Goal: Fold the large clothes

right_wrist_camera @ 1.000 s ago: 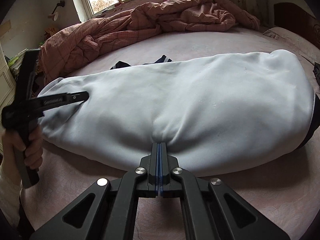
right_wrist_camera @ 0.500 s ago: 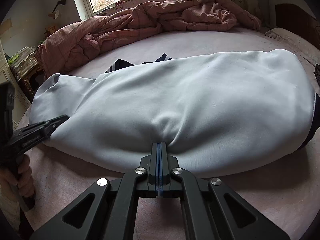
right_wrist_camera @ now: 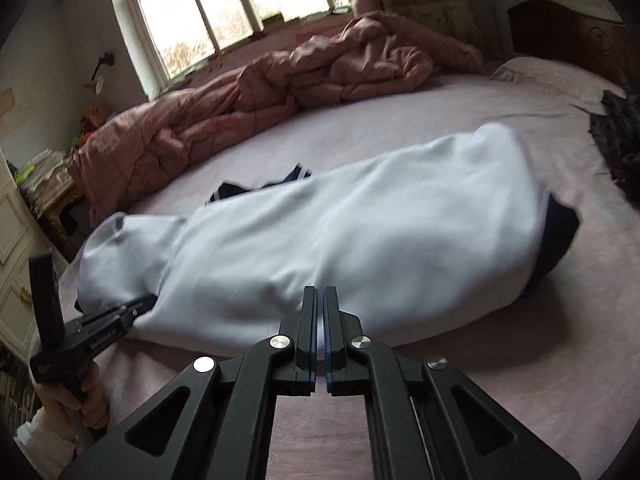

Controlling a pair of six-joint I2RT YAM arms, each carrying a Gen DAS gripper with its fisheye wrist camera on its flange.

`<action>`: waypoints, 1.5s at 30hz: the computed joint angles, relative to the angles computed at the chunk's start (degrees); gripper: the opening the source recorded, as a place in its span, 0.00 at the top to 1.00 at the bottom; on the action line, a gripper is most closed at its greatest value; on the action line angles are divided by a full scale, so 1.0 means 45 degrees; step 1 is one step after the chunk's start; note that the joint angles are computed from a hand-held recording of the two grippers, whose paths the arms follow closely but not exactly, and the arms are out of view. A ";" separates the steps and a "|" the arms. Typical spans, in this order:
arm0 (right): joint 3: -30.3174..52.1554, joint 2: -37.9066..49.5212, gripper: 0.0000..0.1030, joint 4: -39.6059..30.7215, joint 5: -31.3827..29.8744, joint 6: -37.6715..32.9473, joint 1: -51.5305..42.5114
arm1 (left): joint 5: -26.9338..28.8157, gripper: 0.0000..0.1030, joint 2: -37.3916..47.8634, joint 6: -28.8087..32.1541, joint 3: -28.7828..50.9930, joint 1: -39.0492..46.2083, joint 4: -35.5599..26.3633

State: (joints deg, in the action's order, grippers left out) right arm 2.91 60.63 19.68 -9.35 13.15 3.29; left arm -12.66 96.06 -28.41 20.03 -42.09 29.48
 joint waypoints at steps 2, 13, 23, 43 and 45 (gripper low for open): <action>-0.0145 -0.1957 0.77 -0.1507 -0.0764 -0.0251 -0.1345 | 0.0144 1.00 -0.0102 -0.0007 -0.0188 0.0114 0.0283; 0.1225 0.5501 0.38 0.1496 -0.6035 -0.0401 -0.8923 | -0.3932 0.45 -0.1442 0.0315 -0.1329 -0.2704 0.1357; 0.2163 0.9532 0.51 0.6798 -0.4451 0.2554 -0.7271 | -0.6939 0.12 -0.3426 0.0801 -0.2811 -0.4427 0.3004; 0.3472 0.2082 0.89 0.0347 0.8867 0.2040 0.7933 | -0.4317 0.12 -1.3330 0.0669 -0.3572 -0.0553 -0.4181; 0.4026 0.3809 0.89 0.0885 0.8941 0.2520 0.8479 | -0.4370 0.12 -1.3268 0.0828 -0.3585 -0.0433 -0.4086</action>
